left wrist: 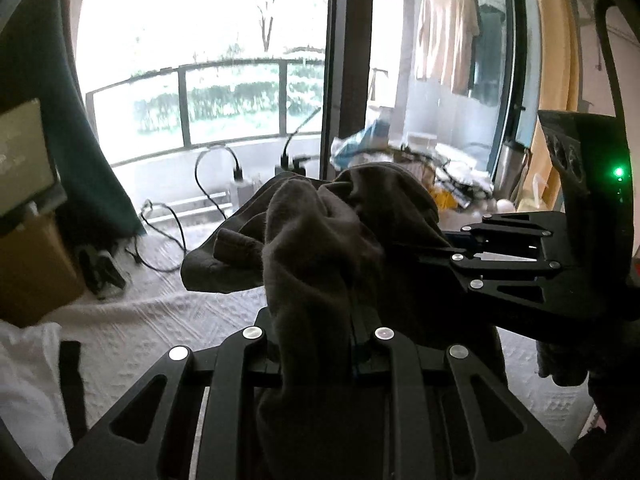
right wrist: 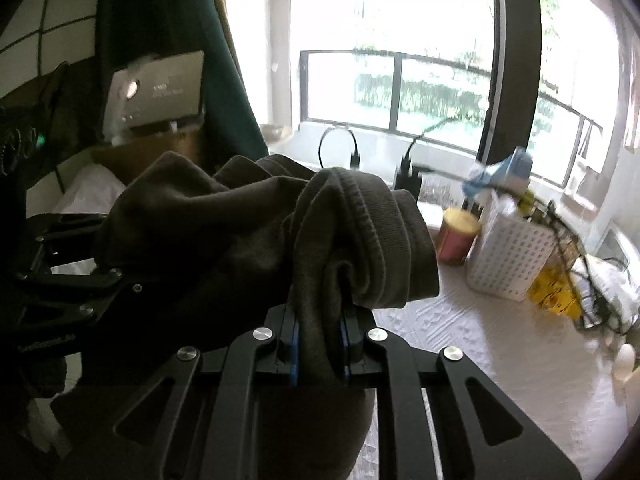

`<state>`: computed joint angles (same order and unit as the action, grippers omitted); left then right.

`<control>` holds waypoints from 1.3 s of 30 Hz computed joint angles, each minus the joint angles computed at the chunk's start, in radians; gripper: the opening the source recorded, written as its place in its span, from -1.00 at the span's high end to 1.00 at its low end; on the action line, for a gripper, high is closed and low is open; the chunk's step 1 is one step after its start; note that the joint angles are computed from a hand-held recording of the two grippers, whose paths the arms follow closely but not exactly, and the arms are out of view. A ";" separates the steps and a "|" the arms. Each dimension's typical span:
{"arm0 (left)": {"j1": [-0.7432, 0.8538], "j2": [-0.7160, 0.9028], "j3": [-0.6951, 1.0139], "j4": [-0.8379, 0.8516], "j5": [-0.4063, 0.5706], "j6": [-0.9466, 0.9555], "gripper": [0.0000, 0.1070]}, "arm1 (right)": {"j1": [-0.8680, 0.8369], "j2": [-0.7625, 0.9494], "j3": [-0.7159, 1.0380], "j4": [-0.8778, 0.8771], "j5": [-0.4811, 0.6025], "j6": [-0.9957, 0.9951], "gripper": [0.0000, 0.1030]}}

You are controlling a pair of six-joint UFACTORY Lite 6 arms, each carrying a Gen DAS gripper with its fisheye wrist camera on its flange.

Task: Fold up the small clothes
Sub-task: 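Lift the shirt end with both grippers and fold it over the shirt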

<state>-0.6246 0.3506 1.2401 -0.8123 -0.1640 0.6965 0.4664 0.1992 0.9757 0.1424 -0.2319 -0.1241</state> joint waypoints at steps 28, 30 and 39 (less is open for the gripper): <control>-0.245 -0.540 -0.357 -0.429 -0.338 0.410 0.60 | 0.390 -0.494 -0.174 1.121 -0.218 -1.122 0.74; -0.266 -0.582 -0.380 -0.458 -0.363 0.434 0.60 | 0.433 -0.509 -0.172 1.147 -0.254 -1.151 0.74; -0.379 -0.745 -0.453 -0.603 -0.503 0.572 0.60 | 0.606 -0.521 -0.120 1.216 -0.381 -1.256 0.74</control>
<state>-1.0034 -0.3940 0.7874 -1.4152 -0.6667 1.2684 1.0721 -0.3222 0.8556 1.3583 -0.6129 -1.3799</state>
